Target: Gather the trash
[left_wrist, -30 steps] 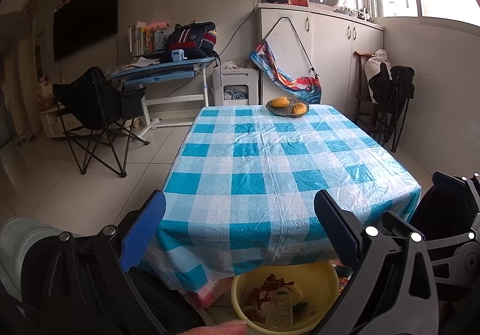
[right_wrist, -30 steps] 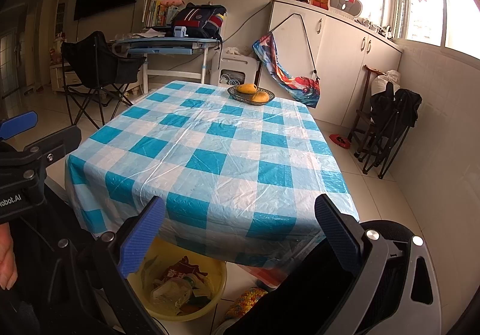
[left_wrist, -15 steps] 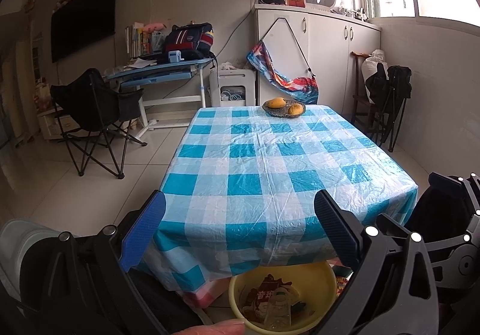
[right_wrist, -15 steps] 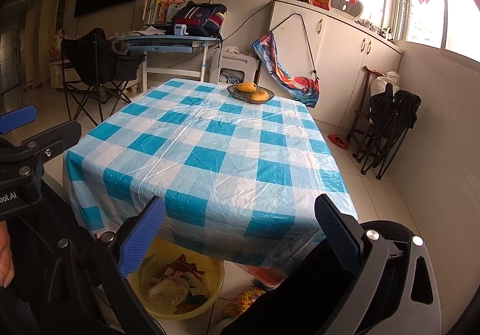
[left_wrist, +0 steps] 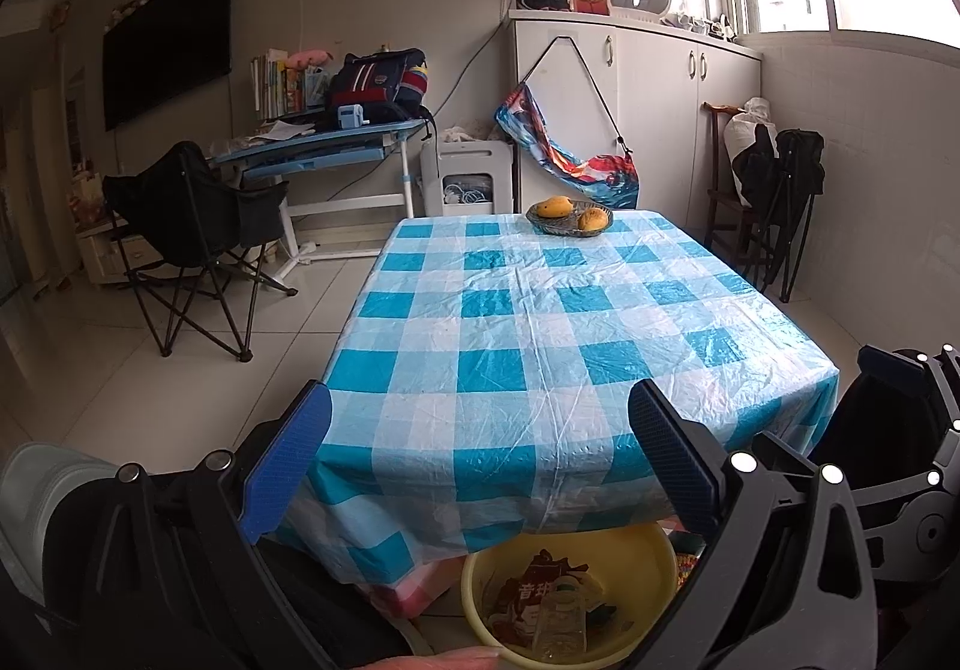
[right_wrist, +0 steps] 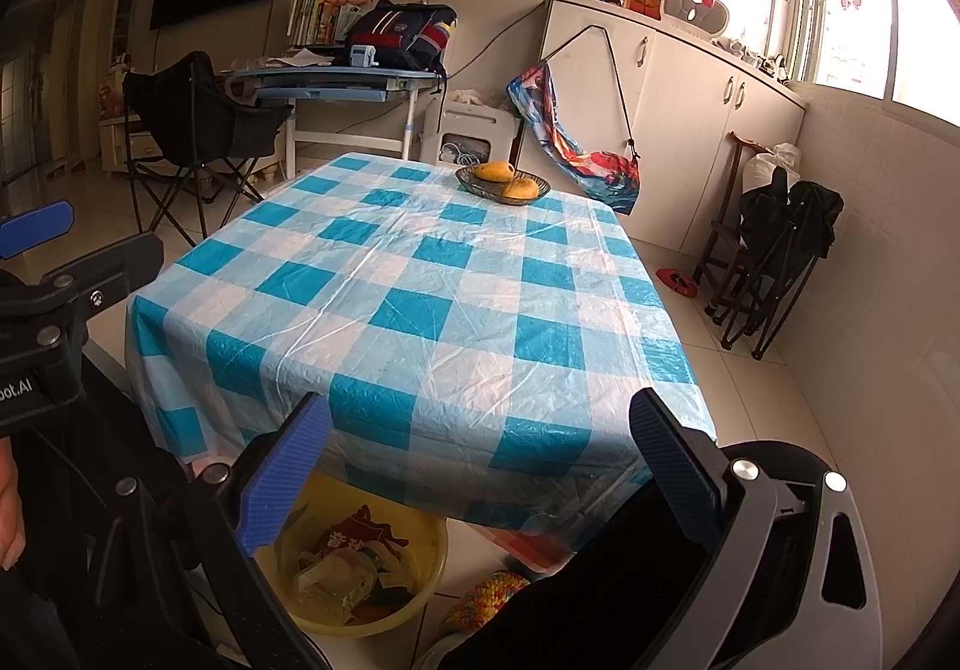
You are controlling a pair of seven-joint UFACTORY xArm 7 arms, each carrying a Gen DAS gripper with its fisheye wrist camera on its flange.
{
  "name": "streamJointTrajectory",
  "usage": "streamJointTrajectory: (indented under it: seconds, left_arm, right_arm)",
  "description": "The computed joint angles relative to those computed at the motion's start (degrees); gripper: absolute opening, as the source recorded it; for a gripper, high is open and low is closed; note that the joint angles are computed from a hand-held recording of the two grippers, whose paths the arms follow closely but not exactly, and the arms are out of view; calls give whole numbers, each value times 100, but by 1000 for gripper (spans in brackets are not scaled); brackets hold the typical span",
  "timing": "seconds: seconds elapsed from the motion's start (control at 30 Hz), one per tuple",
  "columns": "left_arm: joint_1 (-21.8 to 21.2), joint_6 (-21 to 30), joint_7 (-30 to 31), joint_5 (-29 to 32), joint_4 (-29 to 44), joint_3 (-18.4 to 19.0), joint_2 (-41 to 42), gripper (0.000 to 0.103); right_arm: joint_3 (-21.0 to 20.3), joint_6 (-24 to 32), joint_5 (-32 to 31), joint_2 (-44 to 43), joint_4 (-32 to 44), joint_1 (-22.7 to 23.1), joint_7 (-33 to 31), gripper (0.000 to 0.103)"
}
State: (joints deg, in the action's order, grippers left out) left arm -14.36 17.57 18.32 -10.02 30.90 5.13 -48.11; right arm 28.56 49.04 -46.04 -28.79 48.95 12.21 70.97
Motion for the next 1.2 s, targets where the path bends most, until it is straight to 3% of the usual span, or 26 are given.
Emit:
streamJointTrajectory:
  seconds: [1.2]
  left_arm:
    - [-12,-7,6,15,0,18,6,96]
  right_arm:
    - [-28,70,-30,72,75,56,-15,95]
